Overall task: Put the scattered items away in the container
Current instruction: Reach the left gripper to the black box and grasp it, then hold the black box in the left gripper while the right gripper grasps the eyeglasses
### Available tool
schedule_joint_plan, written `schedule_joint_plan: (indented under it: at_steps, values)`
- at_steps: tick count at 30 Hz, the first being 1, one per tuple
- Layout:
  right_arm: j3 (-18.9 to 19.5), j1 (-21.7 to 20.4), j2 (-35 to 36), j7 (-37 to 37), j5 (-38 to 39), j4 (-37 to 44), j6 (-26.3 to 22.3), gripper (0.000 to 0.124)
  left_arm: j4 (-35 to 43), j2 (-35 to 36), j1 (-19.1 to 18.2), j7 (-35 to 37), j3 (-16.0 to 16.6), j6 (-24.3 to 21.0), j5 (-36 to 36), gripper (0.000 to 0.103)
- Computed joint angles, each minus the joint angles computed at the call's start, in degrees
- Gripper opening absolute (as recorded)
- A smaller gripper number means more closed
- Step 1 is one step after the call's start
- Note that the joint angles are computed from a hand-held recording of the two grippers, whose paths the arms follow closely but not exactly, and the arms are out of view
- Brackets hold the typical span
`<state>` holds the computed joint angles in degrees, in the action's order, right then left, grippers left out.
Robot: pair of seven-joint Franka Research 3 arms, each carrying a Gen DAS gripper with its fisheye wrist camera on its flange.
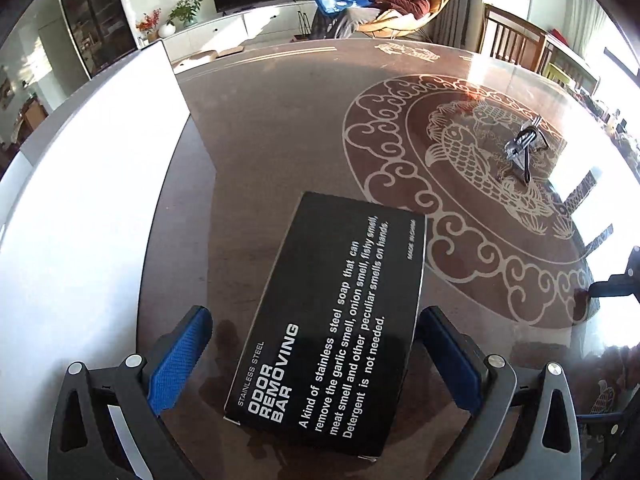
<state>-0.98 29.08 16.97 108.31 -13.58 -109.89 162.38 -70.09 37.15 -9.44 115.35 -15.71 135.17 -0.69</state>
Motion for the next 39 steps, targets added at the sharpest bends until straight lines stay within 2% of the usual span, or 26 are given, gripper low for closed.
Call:
schedule_joint_plan:
  at_steps: [3,5,7,8,9,12,14,15,17,18,19,20,23,24,25,27,29,30,33,35,36,39]
  values:
    - [0.14,0.08,-0.98,0.08,0.09,-0.68,-0.31,0.097,-1.06,-0.39,0.77,-0.25,-0.79,0.29,-1.86,0.103]
    - [0.29,0.0,-1.27,0.22,0.0,-1.04,-0.24,0.097,-6.5,-3.48,2.06,-0.54,-0.98,3.77,-3.11,0.103]
    - [0.62,-0.49,-0.92,-0.35,0.42,-0.53,-0.37,0.097,-8.3,-4.25,2.08,-1.56,-0.88,7.14,-3.35,0.085]
    - [0.87,-0.95,-0.27,-1.12,1.02,0.42,-0.62,0.097,-8.72,-4.46,2.1,-2.14,-0.86,8.34,-3.43,0.064]
    - [0.75,-0.8,-0.31,-1.02,1.0,0.32,-0.56,0.097,-8.9,-4.66,1.91,-3.05,-0.6,8.8,-3.12,0.059]
    - [0.54,-0.41,-0.32,-0.53,0.91,0.27,-0.4,0.097,-11.19,-6.05,1.45,-5.43,0.15,10.96,-1.62,0.058]
    - [0.28,-0.23,0.15,-0.93,3.8,1.49,0.01,0.097,-13.95,-7.9,1.38,-8.06,0.55,11.98,-1.14,0.058]
    - [0.75,-1.17,-0.97,1.31,4.08,0.03,0.88,0.097,-16.11,-9.33,1.94,-9.02,0.31,12.57,-1.71,0.058]
    - [-3.38,0.8,-3.65,11.12,0.93,-2.99,1.49,0.097,-19.9,-10.99,1.66,-10.55,0.39,15.73,-0.98,0.058]
    - [-6.4,2.43,-4.24,18.46,-4.02,-2.75,-1.11,0.097,-22.17,-12.04,2.27,-10.05,-0.16,17.6,-1.23,0.058]
    - [-8.86,3.64,-4.26,24.64,-9.19,-1.49,-5.91,0.097,-23.97,-12.8,3.16,-9.12,-0.99,19.27,-2.04,0.058]
    - [-10.17,3.9,-3.84,28.24,-12.74,0.32,-11.11,0.097,-25.01,-13.29,4.05,-8.16,-1.74,20.11,-2.95,0.058]
    - [-13.29,3.4,-3.01,39.21,-21.64,4.08,-20.96,0.096,-25.74,-13.84,5.1,-6.88,-2.37,19.98,-4.19,0.058]
    - [-14.08,2.6,-2.73,43.16,-22.92,4.96,-22.92,0.096,-25.77,-13.86,5.07,-6.82,-2.31,20.0,-4.24,0.058]
    - [-14.79,1.32,-2.86,47.18,-23.75,4.98,-21.95,0.096,-25.83,-13.93,4.98,-6.86,-2.21,19.99,-4.2,0.058]
    - [-15.39,-2.06,-2.52,52.0,-23.77,5.68,-16.87,0.097,-25.58,-13.82,4.66,-7.14,-2.0,19.89,-3.97,0.059]
    - [-13.66,-6.92,0.02,49.86,-18.68,8.97,-11.37,0.097,-25.56,-13.81,4.58,-7.22,-1.95,19.87,-3.92,0.059]
    - [-11.53,-9.99,1.91,46.74,-13.98,11.37,-9.92,0.097,-25.55,-13.8,4.56,-7.22,-1.91,19.9,-3.88,0.059]
    - [-3.54,-17.86,8.92,32.12,1.89,21.13,-13.59,0.097,-24.94,-13.46,4.25,-7.62,-1.76,19.66,-3.52,0.059]
    - [-3.38,-16.98,12.54,26.11,2.63,27.21,-18.92,0.099,-25.29,-13.63,4.37,-7.53,-1.81,19.86,-3.53,0.059]
    - [-1.97,-17.42,13.4,21.74,4.77,28.44,-19.12,0.099,-25.67,-13.82,4.52,-7.39,-1.89,20.03,-3.65,0.059]
    - [4.84,-20.15,11.67,7.93,14.56,24.58,-14.43,0.099,-25.7,-13.82,4.55,-7.36,-1.93,20.09,-3.73,0.059]
